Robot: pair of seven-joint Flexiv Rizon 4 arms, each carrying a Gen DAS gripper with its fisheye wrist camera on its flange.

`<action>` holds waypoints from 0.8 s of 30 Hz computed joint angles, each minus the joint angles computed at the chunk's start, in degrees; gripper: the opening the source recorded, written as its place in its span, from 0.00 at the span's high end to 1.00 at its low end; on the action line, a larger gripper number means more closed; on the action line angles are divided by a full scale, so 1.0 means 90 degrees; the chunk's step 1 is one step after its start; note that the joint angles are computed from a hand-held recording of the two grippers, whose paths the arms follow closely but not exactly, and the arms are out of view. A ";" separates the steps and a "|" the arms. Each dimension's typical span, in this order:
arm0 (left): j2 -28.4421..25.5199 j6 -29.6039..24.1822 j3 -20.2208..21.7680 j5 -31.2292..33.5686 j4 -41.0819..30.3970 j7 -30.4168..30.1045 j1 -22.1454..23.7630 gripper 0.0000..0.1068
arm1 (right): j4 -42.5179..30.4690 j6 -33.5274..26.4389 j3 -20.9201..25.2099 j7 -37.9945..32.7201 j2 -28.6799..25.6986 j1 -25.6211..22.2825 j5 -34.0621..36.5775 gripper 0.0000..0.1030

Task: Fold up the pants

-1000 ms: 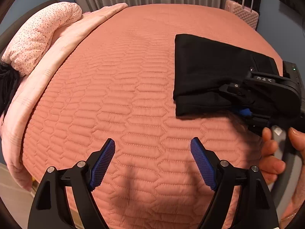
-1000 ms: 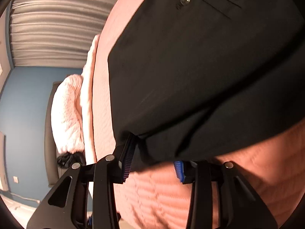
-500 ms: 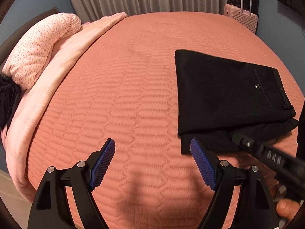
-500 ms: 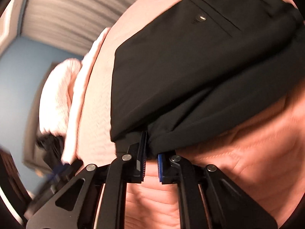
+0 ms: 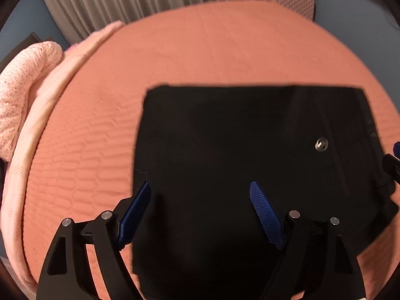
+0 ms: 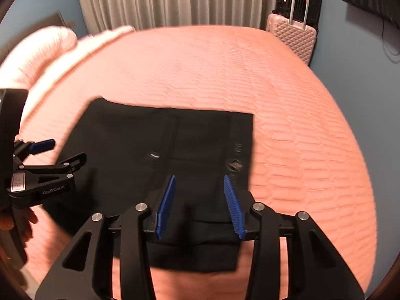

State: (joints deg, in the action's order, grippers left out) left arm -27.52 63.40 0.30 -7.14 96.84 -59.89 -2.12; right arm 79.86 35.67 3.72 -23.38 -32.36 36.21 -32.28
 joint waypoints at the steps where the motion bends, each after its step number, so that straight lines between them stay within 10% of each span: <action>1: -0.0060 0.0031 0.0028 0.0037 0.0018 -0.0069 -0.0042 0.25 | 0.0097 -0.0125 0.0215 -0.0122 0.0029 -0.0163 0.0154 0.62; 16: 0.0283 0.0411 0.0001 0.0116 0.0407 -0.0271 0.0013 0.24 | 0.0850 0.0776 0.0052 0.0387 0.0617 -0.0138 -0.0199 0.61; 24: 0.1466 0.0747 -0.0354 -0.0819 0.1534 0.0535 0.0193 0.24 | 0.0834 -0.0071 0.0178 0.1202 0.1141 0.0142 -0.0730 0.61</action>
